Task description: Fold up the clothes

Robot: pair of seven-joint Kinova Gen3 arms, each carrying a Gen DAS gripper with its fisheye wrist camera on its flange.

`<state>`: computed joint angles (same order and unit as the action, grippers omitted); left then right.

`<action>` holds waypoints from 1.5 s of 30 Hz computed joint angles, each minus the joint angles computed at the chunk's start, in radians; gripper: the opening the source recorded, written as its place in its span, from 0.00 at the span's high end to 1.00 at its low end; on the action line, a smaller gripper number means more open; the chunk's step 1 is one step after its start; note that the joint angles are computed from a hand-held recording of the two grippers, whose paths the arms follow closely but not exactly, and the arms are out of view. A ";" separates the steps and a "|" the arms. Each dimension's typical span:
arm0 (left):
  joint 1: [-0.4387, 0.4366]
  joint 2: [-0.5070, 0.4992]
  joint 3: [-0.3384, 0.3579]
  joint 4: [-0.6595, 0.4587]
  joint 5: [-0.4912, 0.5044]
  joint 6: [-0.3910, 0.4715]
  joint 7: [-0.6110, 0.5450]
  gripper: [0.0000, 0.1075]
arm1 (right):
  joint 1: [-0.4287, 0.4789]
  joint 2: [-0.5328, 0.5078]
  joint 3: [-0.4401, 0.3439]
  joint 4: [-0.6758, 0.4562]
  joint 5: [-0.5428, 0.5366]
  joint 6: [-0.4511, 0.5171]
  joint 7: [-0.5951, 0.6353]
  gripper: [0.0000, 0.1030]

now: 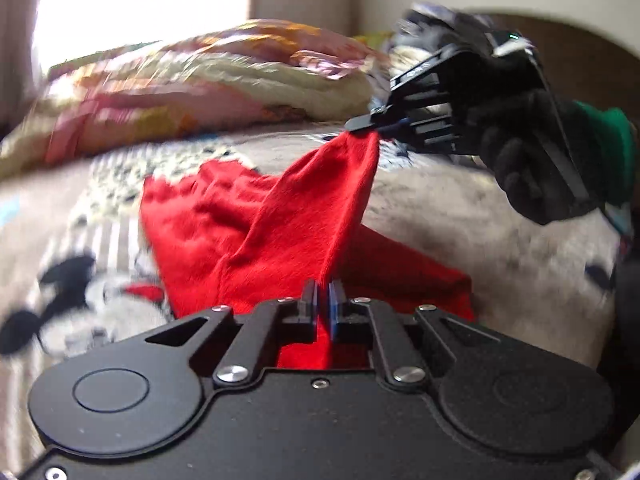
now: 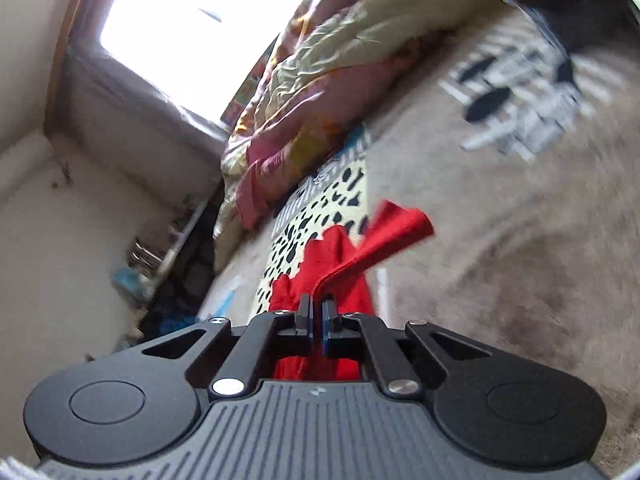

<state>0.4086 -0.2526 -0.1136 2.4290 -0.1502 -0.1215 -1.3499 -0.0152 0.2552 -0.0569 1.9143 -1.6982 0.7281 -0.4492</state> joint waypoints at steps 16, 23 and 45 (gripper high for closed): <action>0.533 -0.082 -0.662 0.034 -0.158 -0.018 0.525 0.95 | -0.470 0.151 0.174 -0.446 0.577 -0.196 -0.520 0.64; 0.499 -0.080 -0.632 0.040 -0.106 -0.020 0.539 0.96 | -0.215 0.170 -0.149 -0.426 0.678 -0.282 -0.522 0.55; 0.414 -0.107 -0.555 0.078 -0.184 -0.087 0.520 0.96 | 0.203 0.401 -0.596 -0.529 0.575 0.019 -0.161 0.89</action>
